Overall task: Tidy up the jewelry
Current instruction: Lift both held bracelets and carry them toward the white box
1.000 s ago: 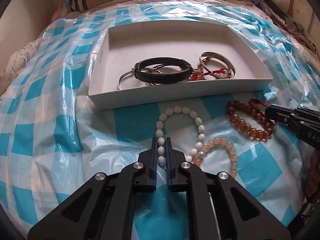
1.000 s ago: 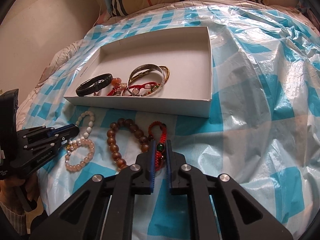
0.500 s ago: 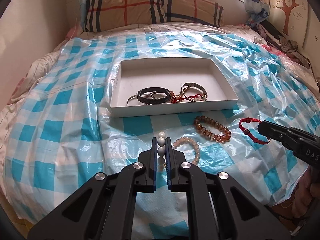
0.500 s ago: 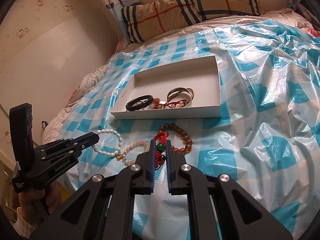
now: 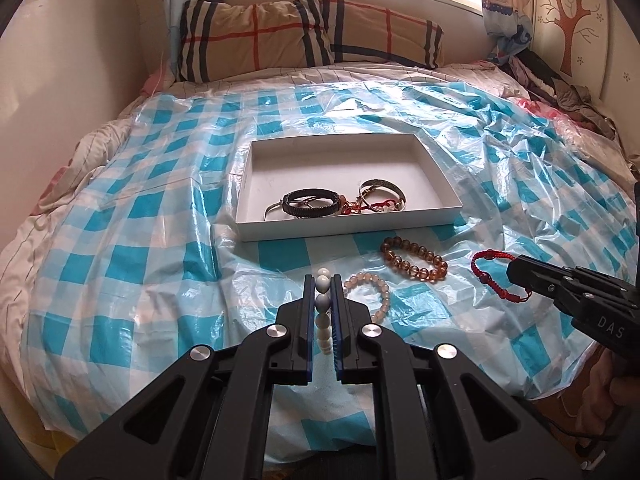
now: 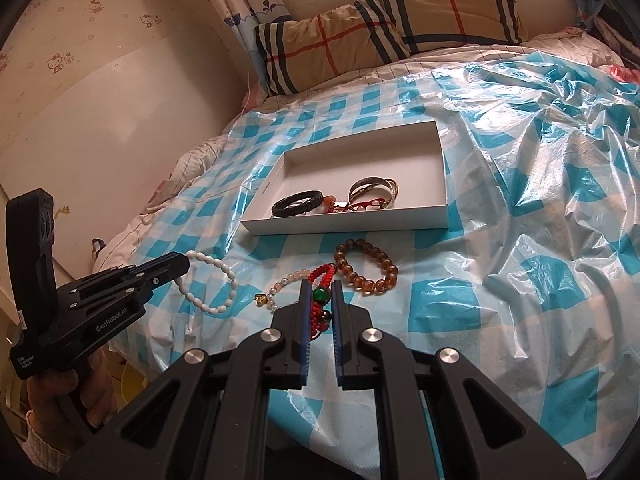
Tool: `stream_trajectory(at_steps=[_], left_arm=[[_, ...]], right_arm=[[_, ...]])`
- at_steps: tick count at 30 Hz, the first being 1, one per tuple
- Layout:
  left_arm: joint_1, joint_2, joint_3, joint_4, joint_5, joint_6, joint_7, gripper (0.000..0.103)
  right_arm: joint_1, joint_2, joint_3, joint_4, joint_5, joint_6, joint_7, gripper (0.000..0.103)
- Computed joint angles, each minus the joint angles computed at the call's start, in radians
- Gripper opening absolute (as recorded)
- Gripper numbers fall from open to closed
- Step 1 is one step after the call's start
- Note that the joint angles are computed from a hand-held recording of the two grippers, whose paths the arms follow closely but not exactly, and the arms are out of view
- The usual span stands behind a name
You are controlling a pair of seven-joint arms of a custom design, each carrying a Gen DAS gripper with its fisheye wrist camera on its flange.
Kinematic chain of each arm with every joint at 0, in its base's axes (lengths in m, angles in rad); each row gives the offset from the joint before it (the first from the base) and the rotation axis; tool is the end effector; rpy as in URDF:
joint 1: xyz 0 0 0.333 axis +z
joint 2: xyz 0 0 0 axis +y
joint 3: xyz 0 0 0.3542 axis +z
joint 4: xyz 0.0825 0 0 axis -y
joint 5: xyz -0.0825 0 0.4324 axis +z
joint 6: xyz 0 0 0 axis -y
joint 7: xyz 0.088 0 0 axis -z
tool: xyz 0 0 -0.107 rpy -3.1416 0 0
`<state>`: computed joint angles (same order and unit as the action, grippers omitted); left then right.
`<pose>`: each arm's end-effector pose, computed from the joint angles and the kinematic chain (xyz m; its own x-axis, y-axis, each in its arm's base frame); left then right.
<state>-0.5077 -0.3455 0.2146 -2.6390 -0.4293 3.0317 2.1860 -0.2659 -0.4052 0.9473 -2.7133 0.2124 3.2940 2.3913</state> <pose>0.4600 -0.1038 0.4390 -0.4569 -0.8893 -0.0221 -0.6443 0.3480 -0.6810 0.3718 0.2788 0.4043 -0.0679 -0.9048 -0.4204 -0.6741 0.3522 -0.6492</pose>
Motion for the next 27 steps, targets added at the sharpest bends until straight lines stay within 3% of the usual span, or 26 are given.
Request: stream_trajectory(at_steps=[5,8,21,27], left_arm=[[-0.044,-0.010,0.052,0.009,-0.063,-0.028,0.046,0.007],[-0.038,-0.007,0.052,0.013,-0.098,-0.035,0.072,0.007],[0.011,0.001,0.001,0.014,-0.181,-0.038,0.139,0.007],[0.023,-0.019,-0.020,-0.004,-0.156,-0.016,0.120,0.007]], right_arm=[[-0.008,-0.026,0.012,-0.005,-0.001,-0.002,0.011,0.010],[-0.008,-0.039,0.015,-0.010,-0.002,0.002,0.018,0.010],[0.000,-0.071,0.017,-0.019,0.002,0.006,0.026,0.010],[0.012,-0.080,0.009,-0.020,0.001,0.005,0.027,0.010]])
